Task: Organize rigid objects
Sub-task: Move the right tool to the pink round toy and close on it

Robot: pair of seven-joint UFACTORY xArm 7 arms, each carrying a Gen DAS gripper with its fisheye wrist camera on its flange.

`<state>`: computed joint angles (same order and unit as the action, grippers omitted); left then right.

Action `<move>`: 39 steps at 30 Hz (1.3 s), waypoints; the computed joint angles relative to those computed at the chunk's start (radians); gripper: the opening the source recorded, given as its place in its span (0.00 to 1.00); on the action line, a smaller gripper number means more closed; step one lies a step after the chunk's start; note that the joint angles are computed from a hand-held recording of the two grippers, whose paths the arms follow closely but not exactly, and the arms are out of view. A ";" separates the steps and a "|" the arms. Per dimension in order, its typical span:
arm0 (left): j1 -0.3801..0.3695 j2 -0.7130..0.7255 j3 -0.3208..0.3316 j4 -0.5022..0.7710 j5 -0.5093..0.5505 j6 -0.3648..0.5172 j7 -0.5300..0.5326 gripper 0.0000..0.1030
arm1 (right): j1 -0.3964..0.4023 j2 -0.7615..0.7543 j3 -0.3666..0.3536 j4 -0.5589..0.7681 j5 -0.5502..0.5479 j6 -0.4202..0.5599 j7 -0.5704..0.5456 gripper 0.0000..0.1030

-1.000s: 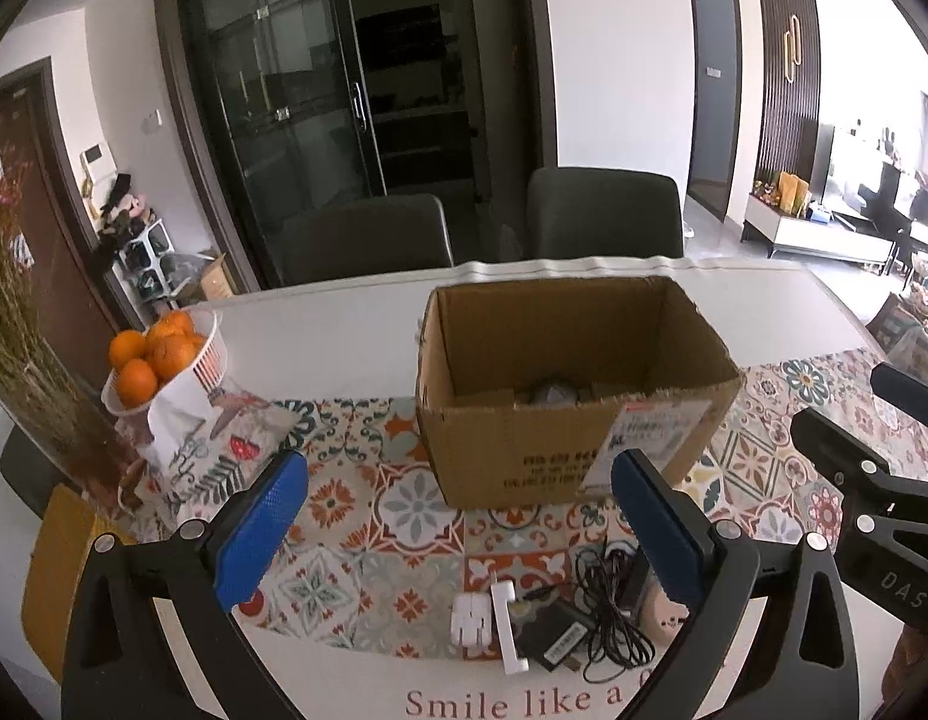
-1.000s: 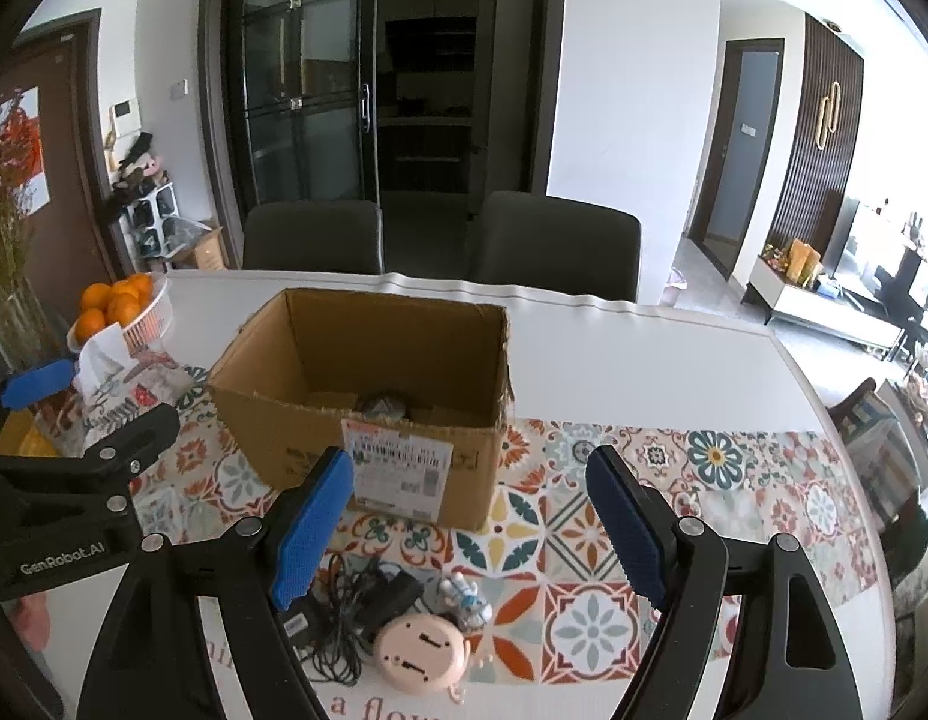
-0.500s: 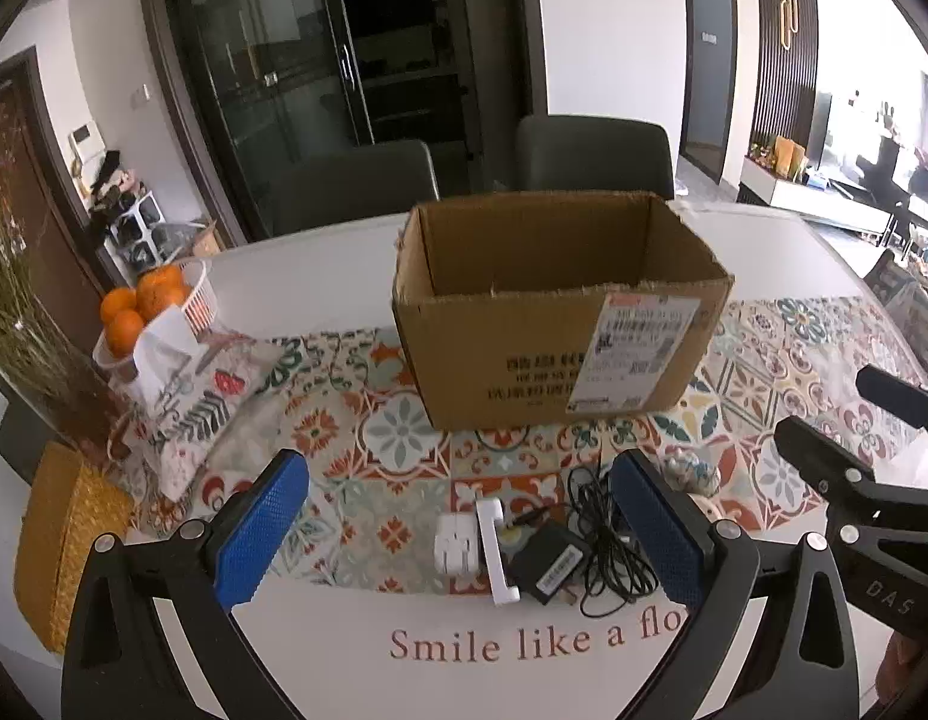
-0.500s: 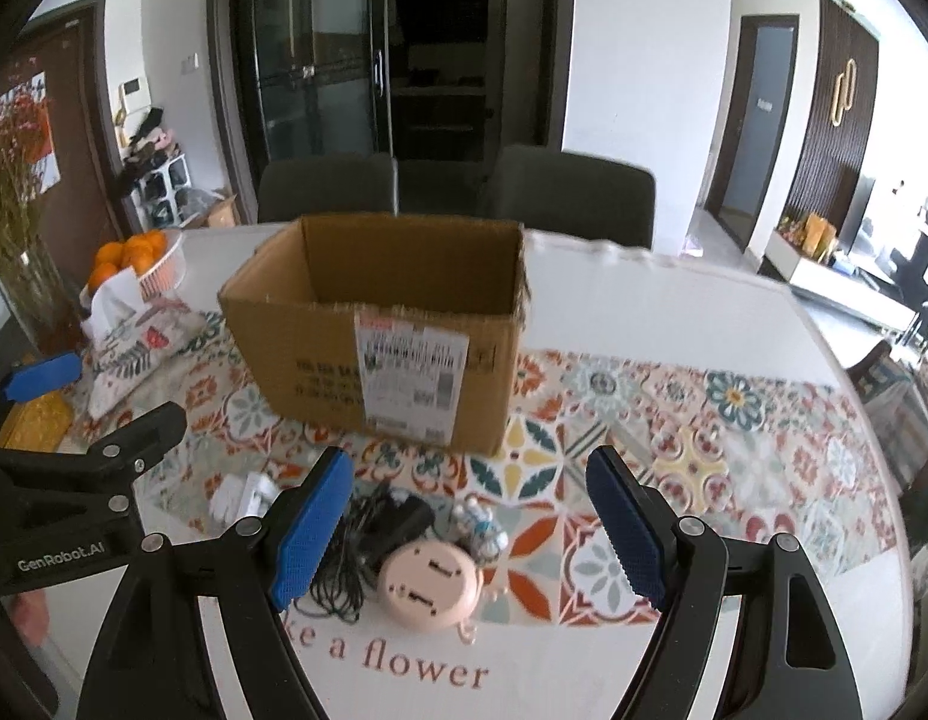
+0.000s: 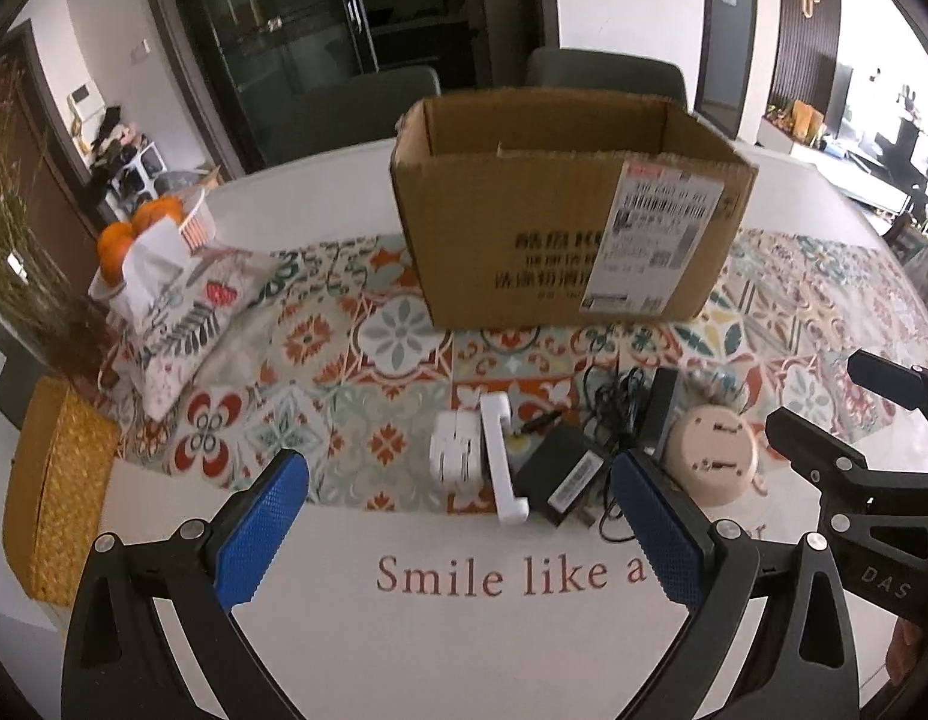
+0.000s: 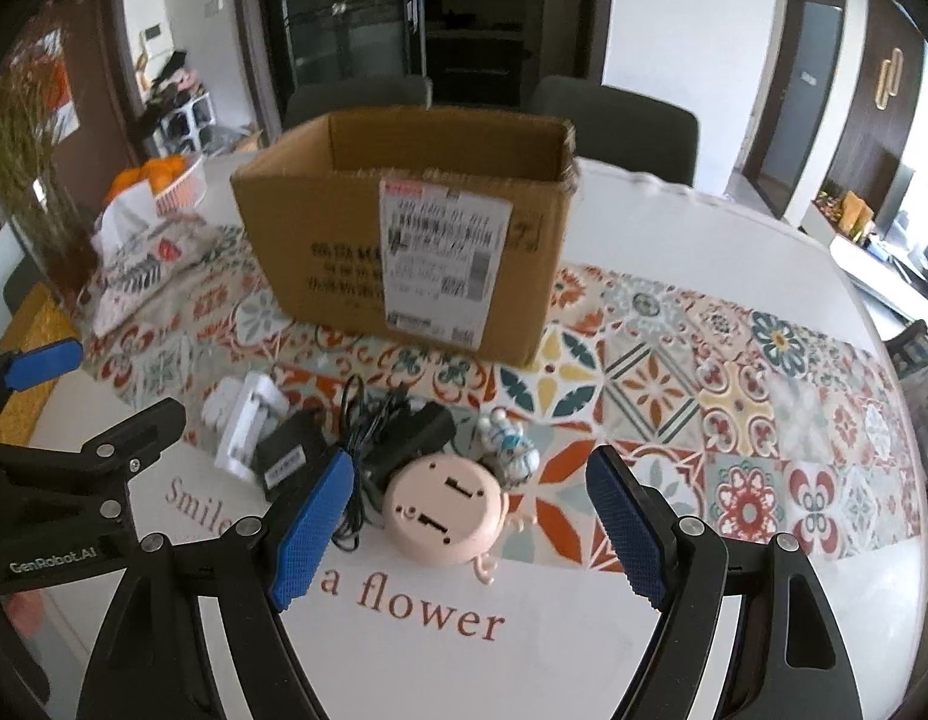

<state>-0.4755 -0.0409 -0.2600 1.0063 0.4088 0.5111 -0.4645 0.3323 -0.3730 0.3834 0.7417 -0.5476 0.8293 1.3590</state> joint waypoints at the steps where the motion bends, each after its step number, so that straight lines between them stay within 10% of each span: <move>1: 0.000 0.001 0.000 -0.003 0.001 0.003 -0.004 1.00 | 0.003 0.009 -0.007 -0.005 0.008 -0.011 -0.012 0.78; 39: -0.037 0.100 0.040 -0.032 0.076 0.037 -0.142 0.99 | 0.007 0.252 -0.123 -0.092 0.086 -0.362 -0.167 0.80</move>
<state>-0.5127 0.0590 -0.2202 0.9744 0.4845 0.5477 -0.6064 0.3395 -0.1206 0.2603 0.6496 -0.4613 0.4675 1.1919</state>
